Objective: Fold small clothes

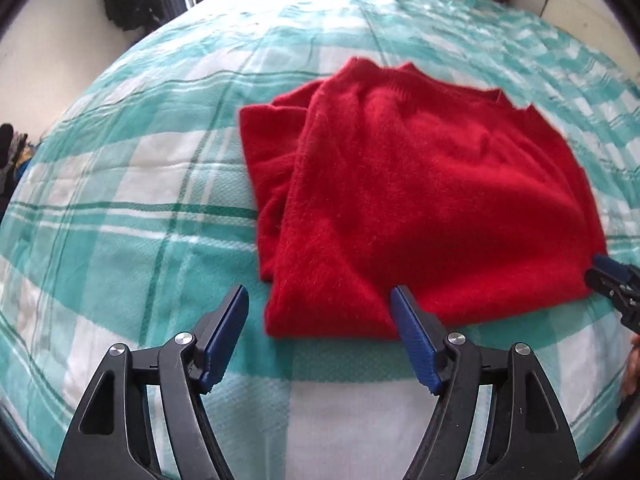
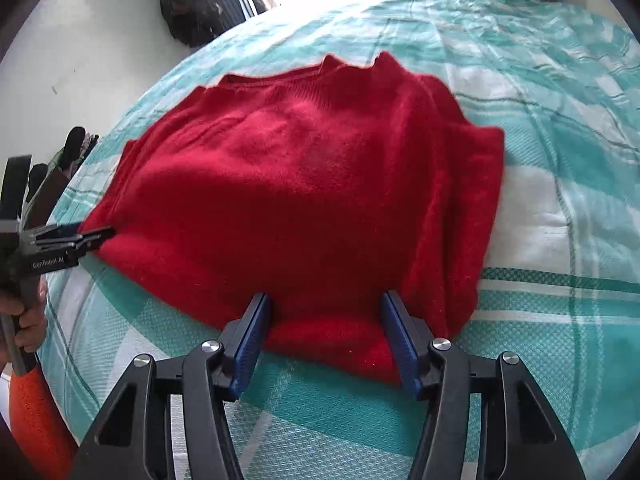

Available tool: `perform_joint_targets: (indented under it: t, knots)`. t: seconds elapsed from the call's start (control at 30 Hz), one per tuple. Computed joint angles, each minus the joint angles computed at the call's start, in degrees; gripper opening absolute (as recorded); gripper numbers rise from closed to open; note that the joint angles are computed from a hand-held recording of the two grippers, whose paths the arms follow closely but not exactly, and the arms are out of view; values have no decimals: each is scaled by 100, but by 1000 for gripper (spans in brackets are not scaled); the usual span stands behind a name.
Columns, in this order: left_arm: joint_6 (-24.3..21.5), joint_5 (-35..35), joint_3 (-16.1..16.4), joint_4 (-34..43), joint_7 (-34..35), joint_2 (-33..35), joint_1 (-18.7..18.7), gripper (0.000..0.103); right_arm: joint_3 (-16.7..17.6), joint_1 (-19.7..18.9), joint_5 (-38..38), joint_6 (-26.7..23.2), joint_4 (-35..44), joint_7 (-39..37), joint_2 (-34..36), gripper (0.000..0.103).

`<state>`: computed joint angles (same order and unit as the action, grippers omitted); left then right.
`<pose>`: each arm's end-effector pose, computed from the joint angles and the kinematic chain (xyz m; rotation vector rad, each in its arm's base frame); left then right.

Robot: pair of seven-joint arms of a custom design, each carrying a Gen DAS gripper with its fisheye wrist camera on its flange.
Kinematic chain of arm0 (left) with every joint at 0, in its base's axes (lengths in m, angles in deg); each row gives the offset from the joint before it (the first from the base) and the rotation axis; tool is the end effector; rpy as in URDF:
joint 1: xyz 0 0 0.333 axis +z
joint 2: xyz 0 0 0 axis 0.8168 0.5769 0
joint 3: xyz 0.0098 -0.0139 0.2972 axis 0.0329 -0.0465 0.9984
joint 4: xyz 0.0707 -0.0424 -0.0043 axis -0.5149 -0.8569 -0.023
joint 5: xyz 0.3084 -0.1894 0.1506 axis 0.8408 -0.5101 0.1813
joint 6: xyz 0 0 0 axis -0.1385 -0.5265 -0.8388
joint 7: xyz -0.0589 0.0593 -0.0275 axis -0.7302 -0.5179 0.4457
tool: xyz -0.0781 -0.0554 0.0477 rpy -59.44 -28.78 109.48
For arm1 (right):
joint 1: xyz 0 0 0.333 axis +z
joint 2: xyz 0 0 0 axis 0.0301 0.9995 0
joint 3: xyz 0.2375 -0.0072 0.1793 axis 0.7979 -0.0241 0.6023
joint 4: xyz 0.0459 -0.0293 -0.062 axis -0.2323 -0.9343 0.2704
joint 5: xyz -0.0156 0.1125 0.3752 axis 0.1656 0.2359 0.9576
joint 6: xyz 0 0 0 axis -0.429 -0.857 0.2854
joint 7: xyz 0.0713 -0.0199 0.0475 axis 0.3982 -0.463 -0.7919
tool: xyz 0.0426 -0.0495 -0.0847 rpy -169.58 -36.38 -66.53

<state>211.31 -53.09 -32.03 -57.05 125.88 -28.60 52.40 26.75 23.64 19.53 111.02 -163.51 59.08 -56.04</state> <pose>0.4575 -0.0916 0.5416 -2.0031 1.8643 -0.5006 0.5087 0.2790 0.5037 -2.0215 1.6038 -0.2115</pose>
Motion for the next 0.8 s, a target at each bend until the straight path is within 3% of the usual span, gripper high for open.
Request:
perform_joint_targets:
  t: [0.07, 0.1, 0.17, 0.23, 0.33, 0.43, 0.5, 0.53, 0.6, 0.8]
  knots:
    - [146, 19, 10, -418, -189, -612, 75, 88, 23, 15, -20, 275, -315, 274, -423, 59]
    - [210, 161, -51, -659, -350, -932, 191, 95, 26, 34, 24, 590, -605, 289, -718, 67]
    - [221, 483, -162, -1032, -559, -1401, 418, 96, 295, -261, -810, 928, -1155, 1039, -1331, 82]
    - [76, 745, -233, -1220, -707, -1571, 619, 96, 743, -806, -1827, 904, -1651, 2098, -1933, 87]
    - [41, 1006, -293, -1464, -1009, -1613, 813, 96, 836, -1006, -2216, 415, -2142, 2807, -2507, 87]
    - [245, 988, -65, -1832, -1031, -1659, 782, 103, 696, -1032, -2318, -3, -2454, 3027, -2711, 87]
    - [572, 750, 167, -2024, -979, -1680, 701, 102, 513, -949, -2200, -224, -2707, 3040, -2782, 99]
    - [619, 643, 229, -2054, -934, -1695, 679, 102, 356, -865, -2098, -9, -2959, 2966, -2863, 103]
    - [645, 540, 226, -2051, -873, -1683, 692, 102, 355, -933, -2175, 547, -3297, 3006, -3015, 103]
    - [753, 487, 116, -2129, -814, -1737, 770, 102, 515, -1098, -2295, 767, -3453, 3111, -3097, 103]
